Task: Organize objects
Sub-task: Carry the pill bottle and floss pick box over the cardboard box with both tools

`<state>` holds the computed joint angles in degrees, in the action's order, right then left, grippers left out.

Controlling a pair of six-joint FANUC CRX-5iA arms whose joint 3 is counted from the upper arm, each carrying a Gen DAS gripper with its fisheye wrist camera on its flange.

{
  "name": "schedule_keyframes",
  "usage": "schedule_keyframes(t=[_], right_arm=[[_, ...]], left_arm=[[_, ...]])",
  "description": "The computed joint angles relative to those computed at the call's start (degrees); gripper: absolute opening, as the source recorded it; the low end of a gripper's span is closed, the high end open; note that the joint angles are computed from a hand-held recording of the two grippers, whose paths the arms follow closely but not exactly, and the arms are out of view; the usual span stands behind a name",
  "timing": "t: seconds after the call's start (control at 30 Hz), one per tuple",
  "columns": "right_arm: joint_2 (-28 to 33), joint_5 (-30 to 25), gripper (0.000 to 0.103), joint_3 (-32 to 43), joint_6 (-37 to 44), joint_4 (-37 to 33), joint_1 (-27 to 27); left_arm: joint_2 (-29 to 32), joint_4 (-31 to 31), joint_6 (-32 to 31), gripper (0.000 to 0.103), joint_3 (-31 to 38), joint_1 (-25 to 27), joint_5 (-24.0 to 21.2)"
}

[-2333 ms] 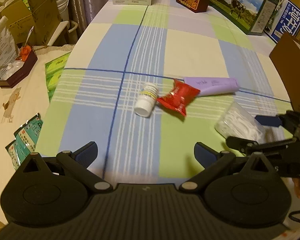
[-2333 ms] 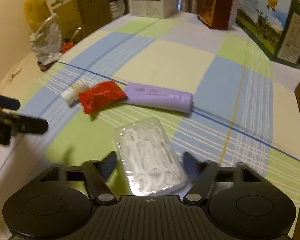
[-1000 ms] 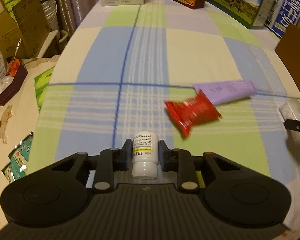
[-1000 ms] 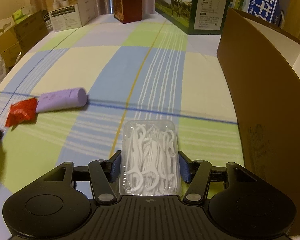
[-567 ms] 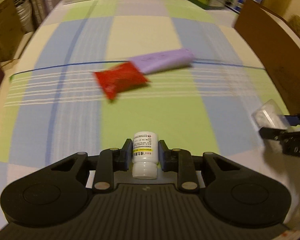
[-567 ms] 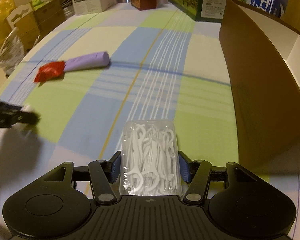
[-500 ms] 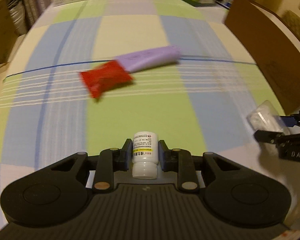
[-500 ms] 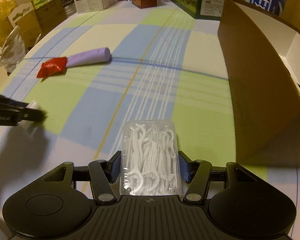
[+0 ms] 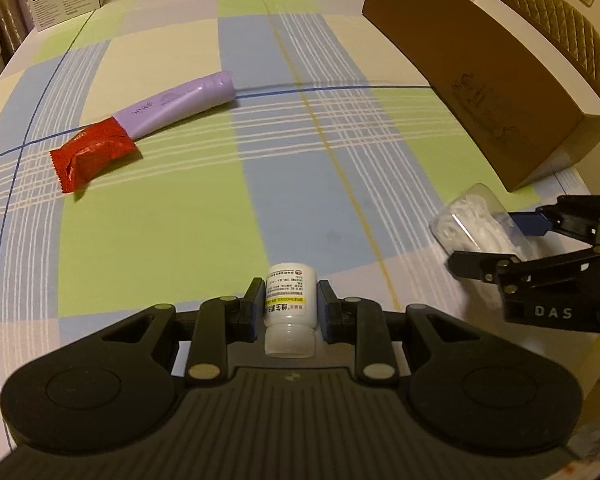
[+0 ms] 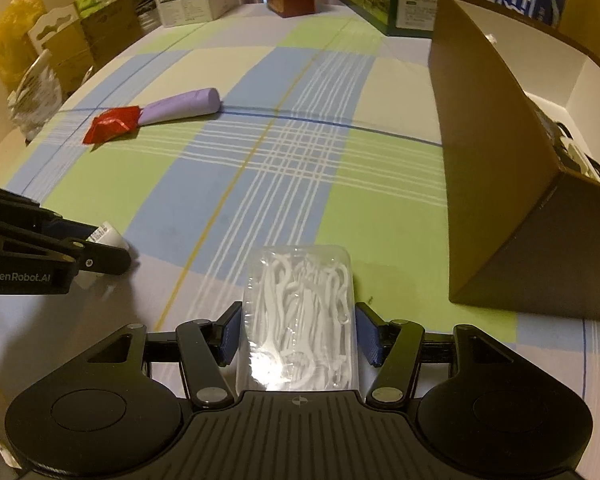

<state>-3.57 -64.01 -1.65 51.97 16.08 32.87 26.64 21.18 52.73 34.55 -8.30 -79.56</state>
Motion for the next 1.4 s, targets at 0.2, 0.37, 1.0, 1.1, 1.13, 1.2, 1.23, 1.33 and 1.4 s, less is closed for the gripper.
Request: schedule_keyframes(t=[0.2,0.37,1.0,1.1,1.13,1.2,1.23,1.33,1.4], right_arm=[[-0.92,-0.49,0.054,0.52,1.96,-2.92,-0.98],[-2.45,-0.56,0.054,0.44,2.94,-4.56,-1.48],[-8.88,1.61,0.054,2.7,2.34,-4.96,-2.42],[-10.2,1.79,0.054,2.3,1.23,-3.38,-2.72],[-10.6,1.76,0.054,2.26,1.03,-2.93,-2.99],[-11.42,1.71,0.054,2.05,0.23,-1.64,-3.6],[-11.83,1.65,0.054,1.98,0.16,-1.21,-4.15],[-12.57,1.6,0.054,1.74,-0.54,0.41,-5.88],[-12.87,1.47,0.054,1.83,-0.64,1.2,-7.21]], left_arm=[[-1.19,-0.69,1.85,0.022,-1.12,-0.55,-0.31],[-2.07,-1.09,3.24,0.022,-1.71,-0.92,-0.49],[-3.28,4.63,2.26,0.022,2.11,-3.53,-0.3],[-2.62,6.0,1.89,0.022,4.02,-4.65,-0.32],[-2.38,6.38,1.81,0.022,4.63,-5.04,-0.35],[-1.71,7.2,1.45,0.022,5.92,-5.83,-0.29],[-1.34,7.47,1.38,0.022,6.61,-6.26,-0.32],[0.28,8.11,1.34,0.022,9.34,-7.85,-0.51],[1.44,8.53,1.42,0.022,11.23,-8.94,-0.56]])
